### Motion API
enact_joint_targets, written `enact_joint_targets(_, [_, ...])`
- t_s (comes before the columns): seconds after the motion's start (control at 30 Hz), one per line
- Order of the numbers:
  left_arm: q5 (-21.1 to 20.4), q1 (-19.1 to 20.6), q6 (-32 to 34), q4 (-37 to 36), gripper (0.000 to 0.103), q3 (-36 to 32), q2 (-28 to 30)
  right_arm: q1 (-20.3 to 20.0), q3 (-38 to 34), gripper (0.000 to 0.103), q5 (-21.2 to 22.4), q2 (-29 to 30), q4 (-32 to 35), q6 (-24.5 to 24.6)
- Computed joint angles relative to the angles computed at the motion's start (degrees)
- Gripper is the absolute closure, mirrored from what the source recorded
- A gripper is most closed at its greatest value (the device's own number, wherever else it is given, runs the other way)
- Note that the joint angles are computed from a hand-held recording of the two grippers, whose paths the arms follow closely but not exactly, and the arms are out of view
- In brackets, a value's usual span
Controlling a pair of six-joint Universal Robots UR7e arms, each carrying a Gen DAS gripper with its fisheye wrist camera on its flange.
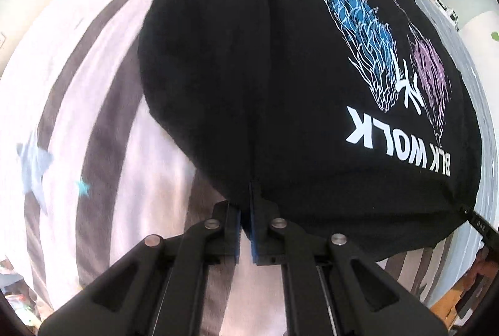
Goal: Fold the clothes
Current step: 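Lower the T-shirt flat onto the bed with both grippers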
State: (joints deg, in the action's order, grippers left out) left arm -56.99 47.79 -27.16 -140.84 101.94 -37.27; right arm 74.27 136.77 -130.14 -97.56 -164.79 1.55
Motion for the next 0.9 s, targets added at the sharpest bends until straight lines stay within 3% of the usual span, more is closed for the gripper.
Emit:
enact_joint_targets(0.07, [-1.37, -0.05, 0.14, -0.63, 0.099, 0.89, -0.84, 0.09, 0.12, 0.1, -0.6, -0.64, 2.12, 0.94])
enact_joint_targets(0.2, [-4.03, 0.16, 0.6, -1.22, 0.082, 2.78, -4.34, 3.43, -2.1, 0.093, -2.82, -1.31, 9.4, 1.87])
enact_joint_targets(0.27, [-3.0, 0.72, 2.41, -1.09, 0.079, 2.33, -6.25, 5.77, -2.43, 0.093, -3.64, -2.85, 12.19, 3.11])
enact_joint_targets(0.33, [-1.65, 1.75, 2.43, -2.48, 0.07, 2.62, -8.32, 8.01, -3.24, 0.093, -4.71, -3.55, 15.27, 5.86])
enact_joint_targets(0.37, [-0.96, 2.17, 2.33, -2.93, 0.06, 2.76, -9.19, 10.37, -3.89, 0.093, -6.08, -2.7, 16.73, 8.07])
enact_joint_targets(0.4, [0.33, 3.58, 3.11, -4.87, 0.052, 2.04, -9.01, 11.42, -4.87, 0.093, -6.23, -2.32, 17.34, 7.87])
enact_joint_targets(0.43, [0.85, 4.63, 3.35, -5.43, 0.052, 0.74, -8.32, 11.42, -7.12, 0.093, -5.69, -0.63, 17.3, 5.28])
enact_joint_targets(0.67, [1.1, 10.18, 7.22, -7.05, 0.051, -9.57, -2.02, 13.65, -9.27, 0.093, -6.53, 2.93, 15.17, 10.5])
enact_joint_targets(0.9, [-5.44, 14.39, 7.55, -3.62, 0.051, -17.29, 2.01, 10.58, -14.17, 0.091, 4.32, 14.03, -2.79, -0.17])
